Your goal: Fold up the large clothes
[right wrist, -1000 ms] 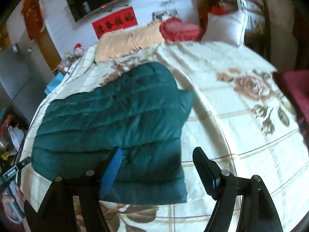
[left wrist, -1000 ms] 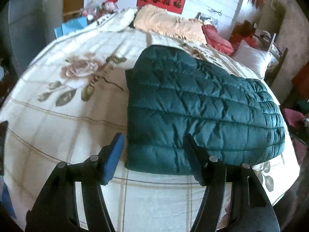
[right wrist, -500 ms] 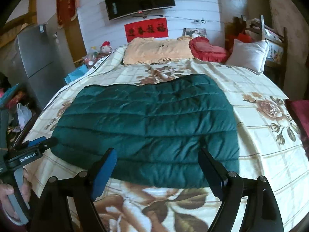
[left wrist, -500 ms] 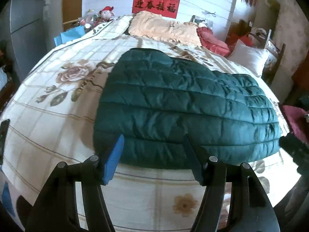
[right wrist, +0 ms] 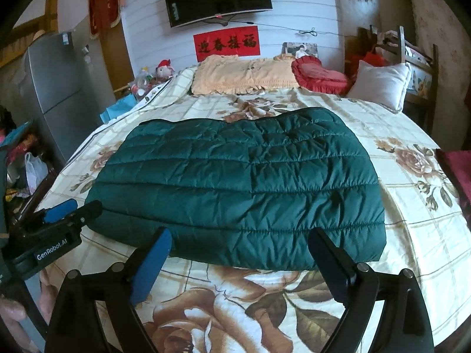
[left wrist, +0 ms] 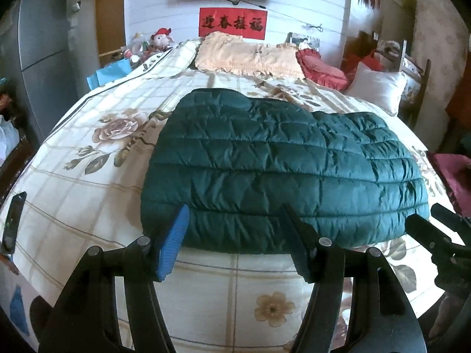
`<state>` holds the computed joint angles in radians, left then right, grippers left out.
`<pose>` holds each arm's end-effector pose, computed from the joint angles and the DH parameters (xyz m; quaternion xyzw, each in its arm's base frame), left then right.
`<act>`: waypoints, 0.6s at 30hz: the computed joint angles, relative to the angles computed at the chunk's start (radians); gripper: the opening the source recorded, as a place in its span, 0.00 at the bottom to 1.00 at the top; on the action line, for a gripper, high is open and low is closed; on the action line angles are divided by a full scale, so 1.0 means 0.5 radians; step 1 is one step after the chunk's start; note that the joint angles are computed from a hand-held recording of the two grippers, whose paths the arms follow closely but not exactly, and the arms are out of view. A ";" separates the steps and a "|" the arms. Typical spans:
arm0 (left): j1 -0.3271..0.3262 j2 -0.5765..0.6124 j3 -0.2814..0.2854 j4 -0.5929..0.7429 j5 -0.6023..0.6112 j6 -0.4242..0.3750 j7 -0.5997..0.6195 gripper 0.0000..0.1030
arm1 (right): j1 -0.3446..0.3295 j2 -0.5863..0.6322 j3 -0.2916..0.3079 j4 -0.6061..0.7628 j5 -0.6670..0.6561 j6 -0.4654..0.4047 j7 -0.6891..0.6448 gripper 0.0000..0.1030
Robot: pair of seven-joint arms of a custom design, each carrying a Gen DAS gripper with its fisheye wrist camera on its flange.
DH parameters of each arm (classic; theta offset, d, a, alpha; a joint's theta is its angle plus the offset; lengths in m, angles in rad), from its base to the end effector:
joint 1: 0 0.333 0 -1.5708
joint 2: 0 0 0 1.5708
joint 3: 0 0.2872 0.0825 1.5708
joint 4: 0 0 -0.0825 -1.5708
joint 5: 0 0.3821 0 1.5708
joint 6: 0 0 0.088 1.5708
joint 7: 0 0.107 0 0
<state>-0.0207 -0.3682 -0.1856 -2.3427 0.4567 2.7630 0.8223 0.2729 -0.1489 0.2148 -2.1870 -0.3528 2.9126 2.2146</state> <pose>0.4793 -0.1269 0.5349 -0.6965 0.5880 -0.2901 0.2913 0.4780 0.2829 0.5237 -0.6881 0.5838 -0.2098 0.3763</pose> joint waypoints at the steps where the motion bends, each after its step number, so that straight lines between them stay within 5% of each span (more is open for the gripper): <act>1: 0.021 -0.013 -0.020 -0.011 0.037 0.013 -0.030 0.62 | 0.001 -0.007 0.000 -0.006 0.003 -0.002 0.001 0.90; 9: 0.075 -0.051 -0.116 -0.007 0.239 -0.019 -0.145 0.62 | -0.038 -0.042 0.030 -0.035 -0.036 0.014 0.075 0.91; 18: 0.015 -0.037 -0.084 0.017 0.240 -0.067 -0.138 0.62 | -0.044 -0.051 0.037 -0.049 -0.047 0.015 0.082 0.92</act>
<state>-0.0132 -0.3869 -0.2277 -2.3341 0.5770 2.7294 0.7533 0.2510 -0.1743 0.2334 -2.2112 -0.3761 2.9199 2.2555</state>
